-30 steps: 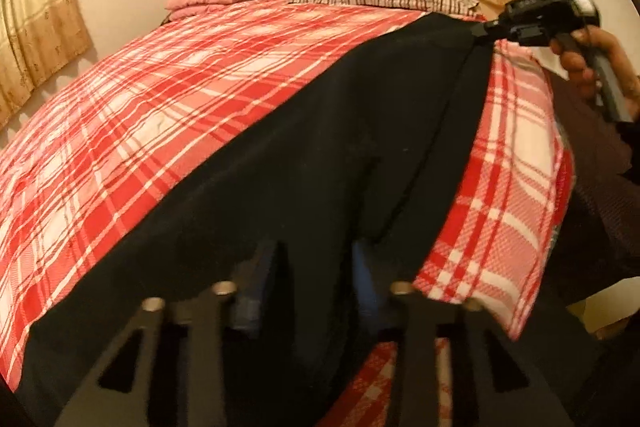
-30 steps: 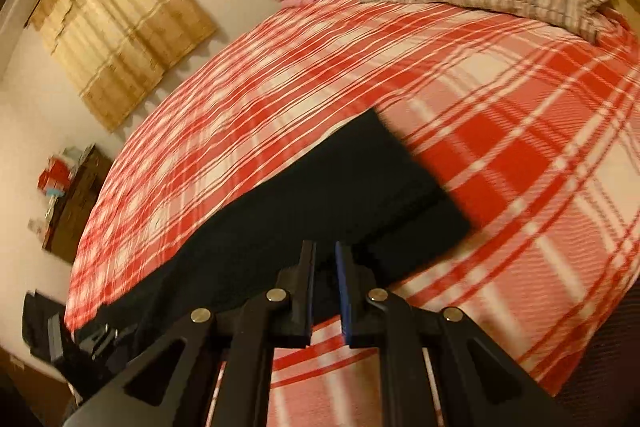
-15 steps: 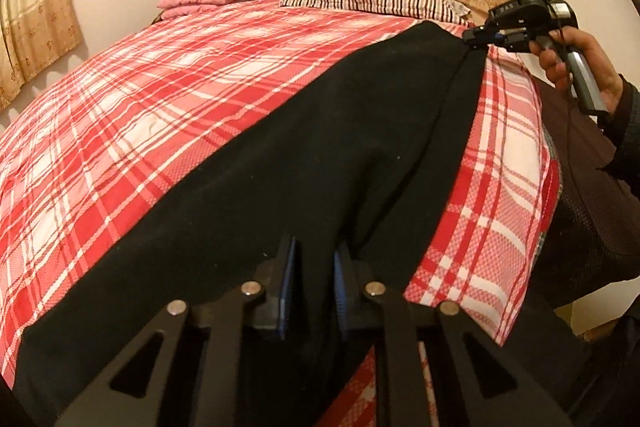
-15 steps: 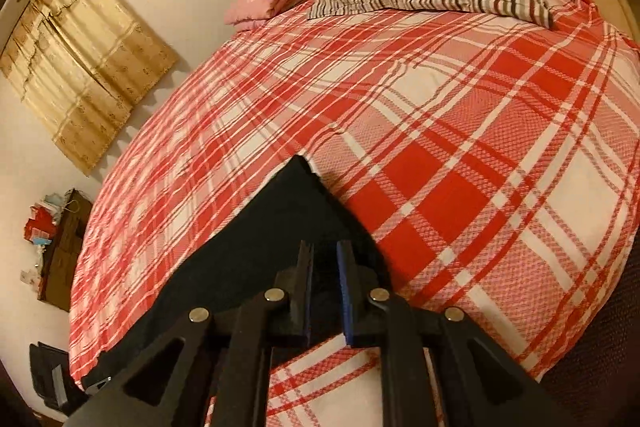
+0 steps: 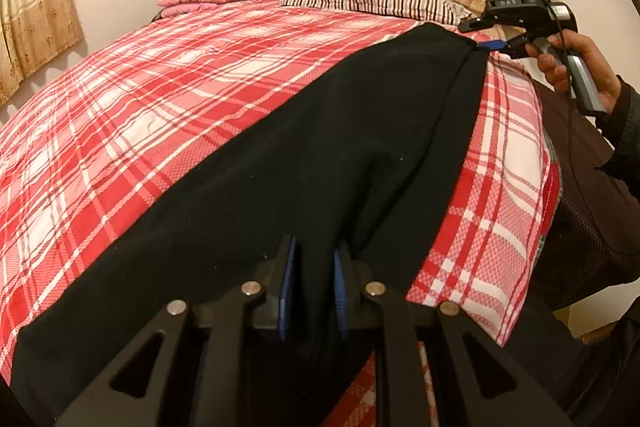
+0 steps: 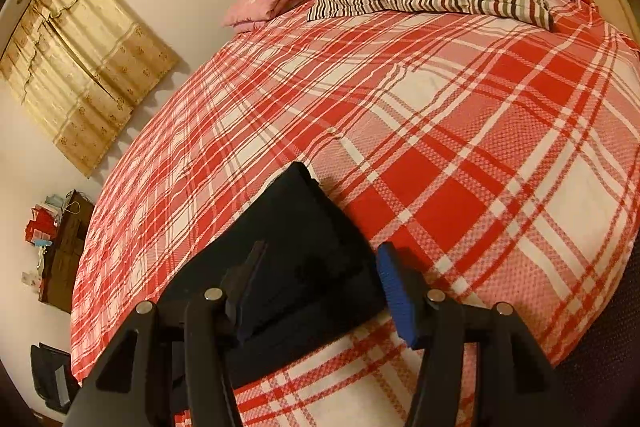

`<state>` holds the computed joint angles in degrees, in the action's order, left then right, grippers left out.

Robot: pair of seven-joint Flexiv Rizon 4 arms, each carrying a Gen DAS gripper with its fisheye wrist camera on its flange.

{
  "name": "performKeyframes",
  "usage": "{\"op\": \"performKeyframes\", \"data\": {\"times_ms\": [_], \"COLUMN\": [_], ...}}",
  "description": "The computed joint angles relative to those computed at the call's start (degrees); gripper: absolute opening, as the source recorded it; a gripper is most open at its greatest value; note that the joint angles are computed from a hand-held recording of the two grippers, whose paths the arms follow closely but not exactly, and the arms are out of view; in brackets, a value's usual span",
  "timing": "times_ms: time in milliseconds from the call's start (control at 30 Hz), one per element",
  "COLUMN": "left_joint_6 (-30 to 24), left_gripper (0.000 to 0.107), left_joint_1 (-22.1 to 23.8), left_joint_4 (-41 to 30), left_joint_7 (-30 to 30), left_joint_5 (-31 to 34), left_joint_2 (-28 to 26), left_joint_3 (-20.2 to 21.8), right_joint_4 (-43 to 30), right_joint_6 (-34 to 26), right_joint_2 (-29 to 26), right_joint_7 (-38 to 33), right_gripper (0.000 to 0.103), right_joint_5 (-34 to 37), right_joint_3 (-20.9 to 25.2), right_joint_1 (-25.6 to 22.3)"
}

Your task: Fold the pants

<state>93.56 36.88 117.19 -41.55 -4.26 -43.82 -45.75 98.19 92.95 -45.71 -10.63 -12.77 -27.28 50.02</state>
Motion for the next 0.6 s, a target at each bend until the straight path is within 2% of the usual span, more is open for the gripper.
{"op": "performKeyframes", "data": {"times_ms": [133, 267, 333, 467, 533, 567, 600], "left_joint_6": [-0.3, -0.6, -0.6, -0.6, -0.7, -0.8, -1.1], "left_gripper": [0.019, 0.019, 0.019, 0.019, 0.019, 0.016, 0.014], "left_joint_1": [0.3, 0.6, 0.6, 1.0, 1.1, 1.2, 1.5], "left_joint_4": [-0.1, -0.3, -0.4, -0.4, -0.6, -0.6, -0.7], "left_joint_7": [-0.1, -0.1, 0.0, 0.2, 0.2, 0.2, 0.2], "left_joint_5": [-0.2, -0.4, -0.5, -0.4, -0.5, -0.5, -0.6], "left_joint_2": [-0.3, -0.6, -0.8, -1.2, -1.4, -1.4, -1.5], "left_joint_3": [-0.5, -0.8, -1.0, -1.4, -1.6, -1.8, -2.2], "right_joint_4": [-1.0, -2.5, -3.5, -3.5, -3.7, -3.7, -3.7], "right_joint_6": [-1.9, -2.6, -3.1, -3.6, -4.4, -4.6, -4.5], "right_joint_2": [-0.5, -0.3, 0.0, 0.2, 0.2, 0.3, 0.5], "right_joint_7": [-0.3, -2.1, -3.5, -3.3, -3.5, -3.5, -3.6], "right_gripper": [0.049, 0.037, 0.037, 0.037, 0.027, 0.012, 0.009], "right_joint_5": [-1.6, -4.0, -5.0, -5.9, -6.5, -6.9, -7.2], "right_joint_3": [-1.7, 0.8, 3.7, 5.3, 6.3, 6.5, 6.7], "right_joint_1": [0.7, -1.7, -3.9, -5.2, -5.8, -5.9, -6.0]}}
